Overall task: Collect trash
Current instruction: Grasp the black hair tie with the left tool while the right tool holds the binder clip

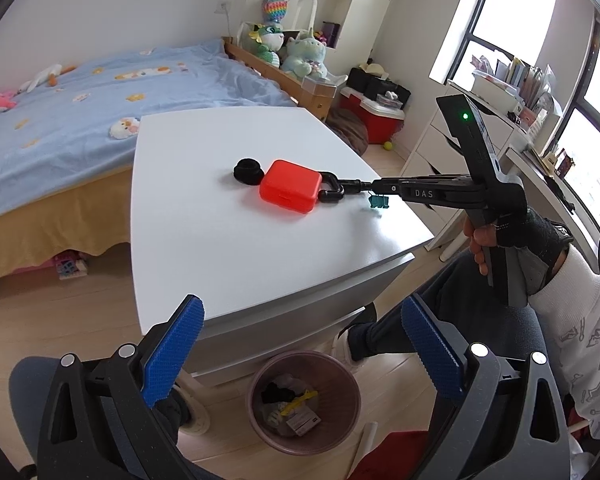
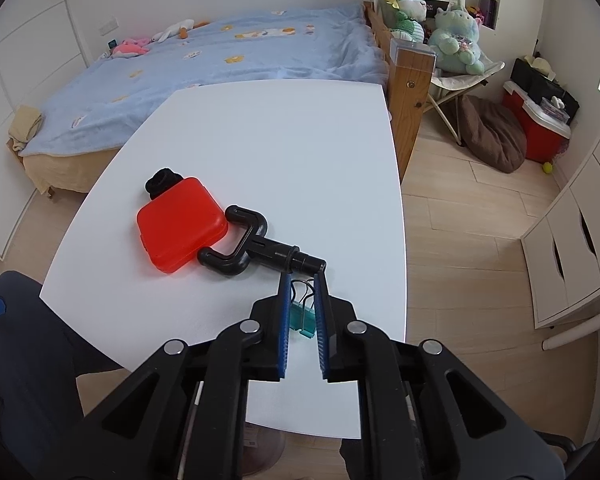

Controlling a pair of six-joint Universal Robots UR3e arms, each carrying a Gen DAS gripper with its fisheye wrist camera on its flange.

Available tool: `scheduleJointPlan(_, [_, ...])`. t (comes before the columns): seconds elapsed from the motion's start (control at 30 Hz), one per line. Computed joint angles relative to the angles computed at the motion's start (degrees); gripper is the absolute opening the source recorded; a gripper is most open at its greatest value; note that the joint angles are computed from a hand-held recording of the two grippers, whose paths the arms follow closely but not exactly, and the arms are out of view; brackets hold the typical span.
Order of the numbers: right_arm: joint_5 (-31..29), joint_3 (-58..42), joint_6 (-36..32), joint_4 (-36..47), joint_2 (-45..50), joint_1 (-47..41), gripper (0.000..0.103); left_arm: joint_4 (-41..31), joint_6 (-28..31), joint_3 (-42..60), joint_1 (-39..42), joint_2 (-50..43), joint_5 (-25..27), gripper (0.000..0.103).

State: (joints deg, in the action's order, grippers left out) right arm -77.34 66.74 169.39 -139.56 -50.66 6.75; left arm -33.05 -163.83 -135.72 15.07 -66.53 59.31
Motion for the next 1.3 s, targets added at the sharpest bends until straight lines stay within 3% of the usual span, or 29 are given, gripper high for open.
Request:
scheduleJointPlan(0.1, [0.8,1.0,-0.1,-0.2,-1.1,-0.1,0.009,0.9,-0.6,2.4,-1.0,-2.5,0.6,0.095])
scheduleJointPlan(0.17, [1.1,1.7,-0.2,-0.3,-1.9,-0.1,0.001,1.3,-1.0,4.2,-1.4,-4.3,0.5,0.095])
scheduleJointPlan(0.47, [2.6,3.8,-0.7,-0.4,-4.2,-0.7,0.001,1.9,-3.4,13.8,-2.6,-13.8,0.8,0.095])
scheduleJointPlan(0.77, [4.0,4.1,-1.2,0.3,-5.4,-0.9,0.001,-0.7,-5.3,29.3,-6.7,-26.5,6.0,0.095])
scheduleJointPlan(1.1, [5.0,5.2,-1.8,0.7,-6.8,-1.1,0.001,-11.8,-9.9,49.9,-8.7,-40.6,9.8,0.095])
scheduleJointPlan(1.3, [5.6,5.4,-2.1,1.0,-7.2,-1.3,0.001,-22.2,-14.0,64.3,-10.7,-50.3,12.8,0.095])
